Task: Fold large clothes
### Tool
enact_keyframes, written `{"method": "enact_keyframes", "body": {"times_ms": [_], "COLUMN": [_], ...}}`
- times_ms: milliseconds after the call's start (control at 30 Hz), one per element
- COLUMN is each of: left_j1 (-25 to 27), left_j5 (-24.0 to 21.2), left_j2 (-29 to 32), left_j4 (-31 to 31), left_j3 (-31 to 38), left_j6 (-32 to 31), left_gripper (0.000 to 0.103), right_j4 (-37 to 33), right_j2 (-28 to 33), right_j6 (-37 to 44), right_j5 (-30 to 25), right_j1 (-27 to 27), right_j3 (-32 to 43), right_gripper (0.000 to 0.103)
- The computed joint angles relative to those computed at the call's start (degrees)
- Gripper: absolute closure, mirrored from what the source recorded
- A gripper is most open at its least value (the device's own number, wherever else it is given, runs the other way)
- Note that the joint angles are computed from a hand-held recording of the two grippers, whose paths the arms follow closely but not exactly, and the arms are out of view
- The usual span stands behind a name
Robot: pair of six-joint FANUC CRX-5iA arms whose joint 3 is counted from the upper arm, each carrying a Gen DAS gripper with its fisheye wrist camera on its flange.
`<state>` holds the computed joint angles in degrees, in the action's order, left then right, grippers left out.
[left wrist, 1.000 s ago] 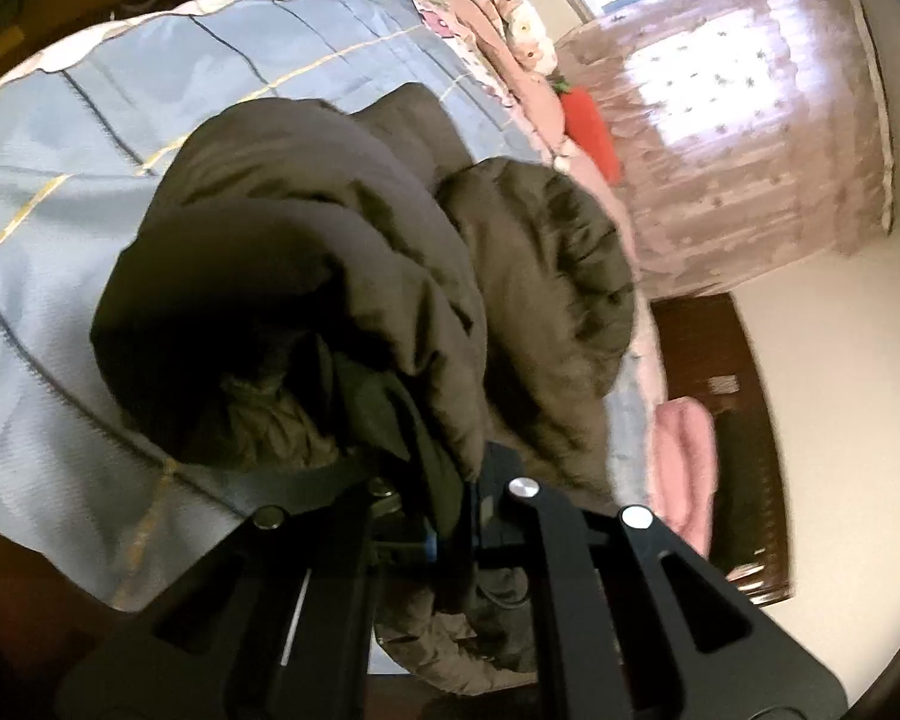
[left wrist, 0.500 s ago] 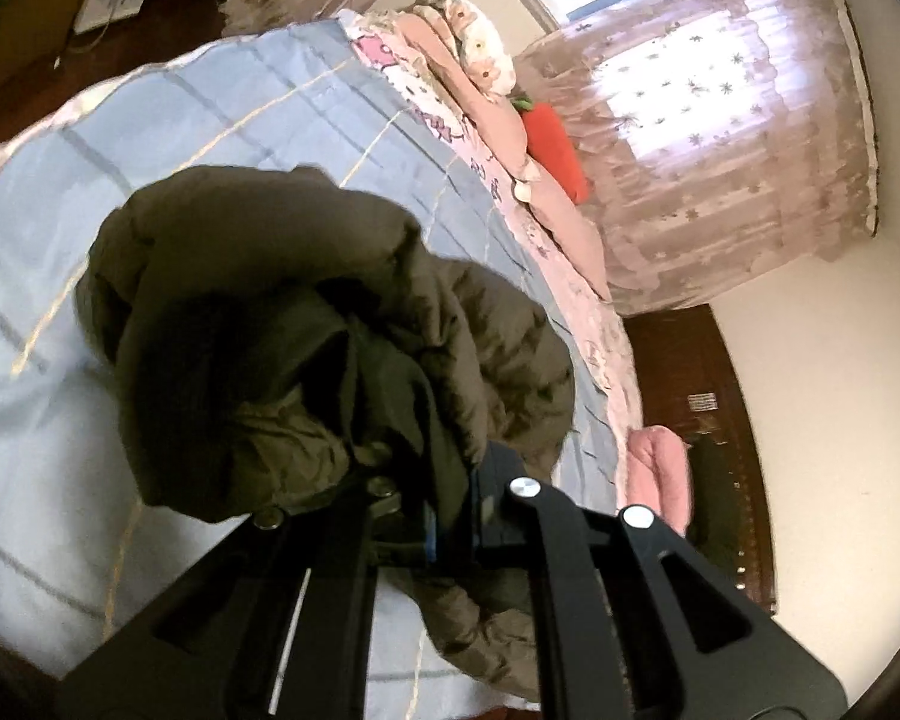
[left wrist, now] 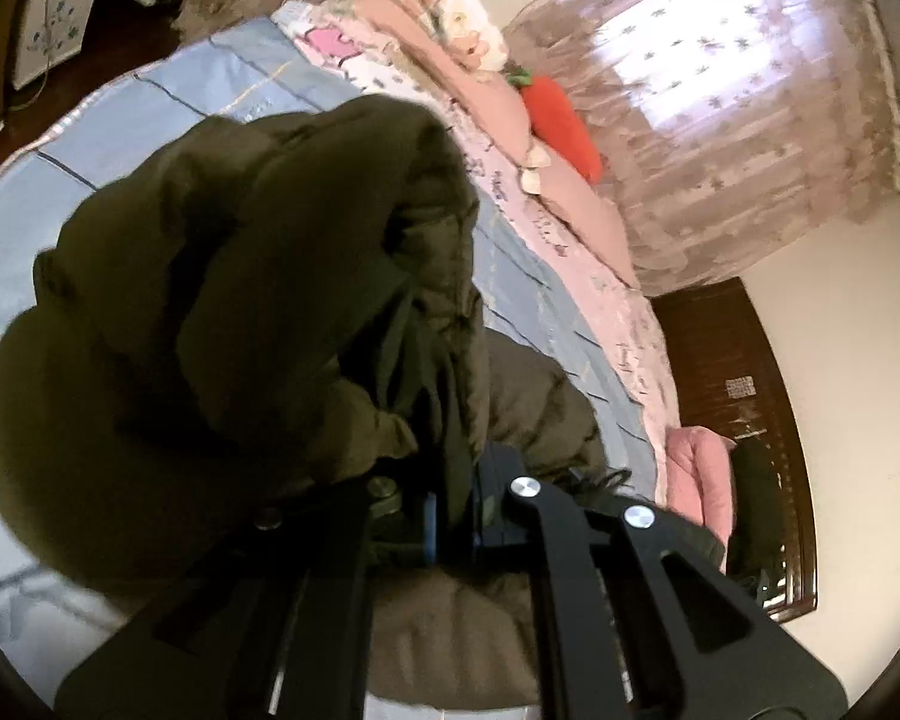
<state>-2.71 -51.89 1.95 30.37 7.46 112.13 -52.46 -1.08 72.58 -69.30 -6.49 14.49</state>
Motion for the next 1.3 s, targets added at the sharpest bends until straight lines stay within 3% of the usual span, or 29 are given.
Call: {"method": "enact_keyframes", "body": {"times_ms": [133, 233, 400, 567, 700, 733, 767, 800, 833, 900, 967, 1000, 1033, 1167, 1300], "left_j1": [0.1, -0.4, -0.3, -2.2, -3.5, -3.9, -4.3, -4.5, -4.6, -5.0, -5.6, -5.5, -5.8, -7.4, -8.6], "left_j5": [-1.3, -4.8, -10.1, -15.9, -20.5, -21.4, -22.3, -23.0, -23.5, -25.5, -28.1, -26.9, -25.7, -23.7, -23.6], "left_j2": [6.4, 11.0, 15.9, 19.8, 21.9, 22.2, 22.5, 22.7, 22.8, 23.6, 24.4, 23.6, 22.8, 20.7, 19.3], "left_j4": [-3.4, -7.7, -10.8, -18.0, -22.4, -23.2, -24.2, -24.6, -24.9, -26.2, -27.6, -27.4, -28.4, -33.7, -35.0], "left_j3": [5.7, 11.4, 16.4, 23.0, 27.4, 28.3, 29.3, 30.0, 30.6, 32.9, 36.0, 35.7, 35.6, 37.8, 37.0], "left_j6": [1.8, 4.0, 5.3, 4.7, 5.6, 5.8, 5.8, 6.0, 6.0, 5.7, 6.0, 5.9, 6.3, 4.2, 1.5], "left_gripper": [0.096, 0.096, 0.095, 0.092, 0.092, 0.091, 0.091, 0.091, 0.089, 0.086, 0.076, 0.032, 0.002, 0.002, 0.002], "right_j4": [6.1, 10.5, 13.9, 15.9, 16.8, 16.5, 16.0, 14.2, 13.9, 18.8, 25.2, 28.7, 32.2, 48.0, 49.9], "right_j2": [5.2, 8.5, 13.1, 15.1, 14.6, 14.9, 15.2, 14.8, 13.0, 9.7, 6.8, 5.6, 4.1, -0.4, 2.4], "right_j6": [-1.2, -3.0, -4.3, -4.6, -4.3, -3.2, -4.2, -6.0, -6.8, -6.6, -3.9, -4.0, -4.2, -11.2, -16.6], "right_j5": [2.7, 3.3, 0.4, -2.1, -3.5, -5.0, -6.5, -7.3, -5.1, -1.7, 0.1, 0.9, 1.7, 2.8, -1.3], "right_j1": [3.8, 6.3, 7.6, 8.6, 8.9, 8.7, 8.5, 7.4, 7.1, 8.8, 11.7, 13.5, 15.4, 26.4, 31.5], "right_j3": [3.5, 5.3, 7.9, 8.6, 9.1, 10.3, 11.7, 12.5, 11.7, 11.3, 11.4, 10.8, 9.8, 3.1, 0.7], "right_gripper": [0.089, 0.089, 0.092, 0.092, 0.086, 0.081, 0.066, 0.026, 0.001, 0.001, 0.001, 0.001, 0.001, 0.001, 0.001]}}
